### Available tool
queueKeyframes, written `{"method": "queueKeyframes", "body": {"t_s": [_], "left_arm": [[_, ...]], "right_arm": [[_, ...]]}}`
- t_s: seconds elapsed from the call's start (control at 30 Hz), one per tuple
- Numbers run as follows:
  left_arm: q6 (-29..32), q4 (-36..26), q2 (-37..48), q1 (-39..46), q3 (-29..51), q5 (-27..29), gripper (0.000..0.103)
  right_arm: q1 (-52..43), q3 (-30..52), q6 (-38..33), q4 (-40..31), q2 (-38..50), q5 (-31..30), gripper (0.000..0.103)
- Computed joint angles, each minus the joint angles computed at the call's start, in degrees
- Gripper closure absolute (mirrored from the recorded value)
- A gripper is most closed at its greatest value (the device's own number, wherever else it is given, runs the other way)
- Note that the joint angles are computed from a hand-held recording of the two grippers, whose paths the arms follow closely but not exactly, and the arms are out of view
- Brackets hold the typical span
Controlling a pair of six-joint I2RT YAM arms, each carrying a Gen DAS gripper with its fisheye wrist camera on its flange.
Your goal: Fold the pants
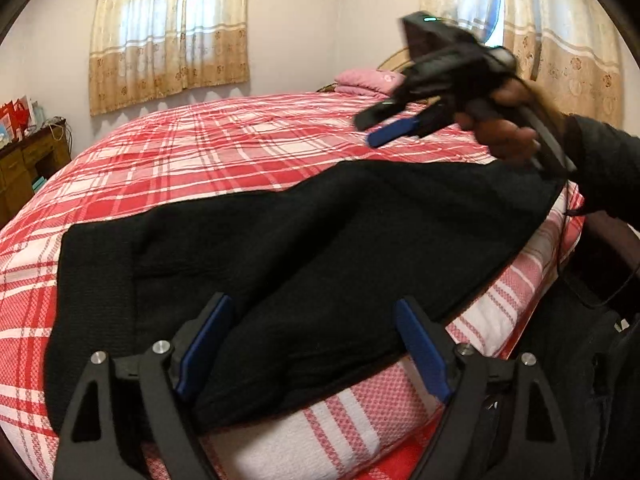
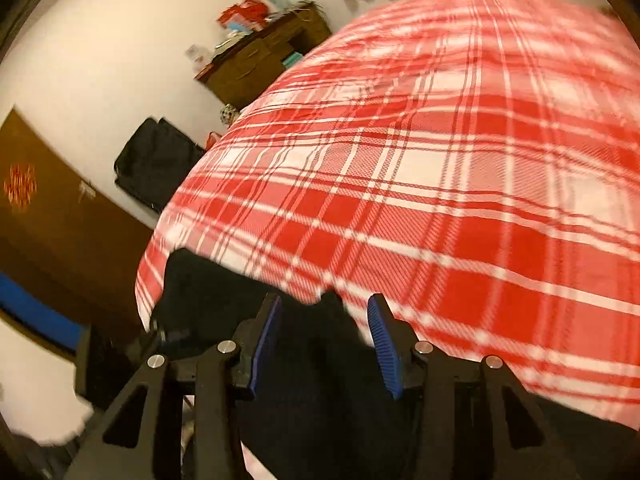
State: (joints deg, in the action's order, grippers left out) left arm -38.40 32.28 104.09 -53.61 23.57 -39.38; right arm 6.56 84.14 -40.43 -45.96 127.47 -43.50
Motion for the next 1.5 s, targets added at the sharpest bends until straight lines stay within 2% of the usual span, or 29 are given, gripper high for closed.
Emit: {"method": "queueKeyframes", "body": {"t_s": [0.1,0.13,0.17,0.2,0.27,0.47,0.63,0.73,0.8,0.83,0.97,1.07,1.17,1.33,1.5], "left_arm": [[0.84,2.21,0.53,0.19,-0.56,0.21,0.017],[1.22,3.22,0.58,0.51,-0.96,0.55,0.017],[1.4,3.78,0.64,0.45,-1.19,0.52,0.016],[1.64,4.41,0.84,0.46,-1.33,0.48,0.016],[2.01,5.43,1.46,0.22,-1.39,0.15,0.016],[2.93,6.4,0.88,0.11,-2.45,0.48,0.016],[2.51,5.16,1.86,-0.7,-1.22,-0.85,0.014],[1.24,4.34,0.18,-0.93,-1.71,-1.12,0.014],[-0.01,2.03,-1.71,-1.07,-1.49,-1.22,0.014],[-0.24,0.98,-2.7,-1.37,-1.31,-1.57,0.014],[0.45,-4.29,-4.81,-2.21,1.76,-2.73,0.014],[2.6,-7.34,-4.52,-1.78,5.94,-1.2,0.014],[7.75,-8.71,-2.39,-1.14,11.74,2.39,0.014],[15.82,-12.24,4.9,0.4,24.68,9.56,0.015],[23.12,-21.74,15.72,-0.12,42.91,15.74,0.032]], "right_arm": [[3.19,2.53,4.72,0.66,2.98,4.47,0.056],[3.39,2.87,5.02,0.42,3.53,5.02,0.059],[3.7,4.37,4.77,-1.2,5.01,5.04,0.069],[3.99,5.19,5.02,-1.95,5.98,5.21,0.073],[4.26,5.79,5.75,-2.18,6.93,5.49,0.094],[1.63,0.79,5.75,1.1,1.36,-0.32,0.098],[3.87,-2.07,9.1,9.51,2.1,6.19,0.098],[3.17,-4.97,8.59,12.68,1.05,5.15,0.094],[0.79,-7.09,6.63,11.92,-1.49,3.67,0.069],[-0.87,-7.7,4.43,10.81,-2.51,2.58,0.053],[-10.62,-7.94,-6.15,5.21,-6.12,1.05,0.051],[-19.87,-3.07,-12.08,-1.51,-5.27,-0.81,0.051],[-31.15,7.31,-15.17,-9.67,-0.91,-3.58,0.051],[-44.96,27.53,-14.25,-20.39,9.44,-7.2,0.051],[-52.6,43.47,-13.0,-27.52,18.29,-9.85,0.051]]}}
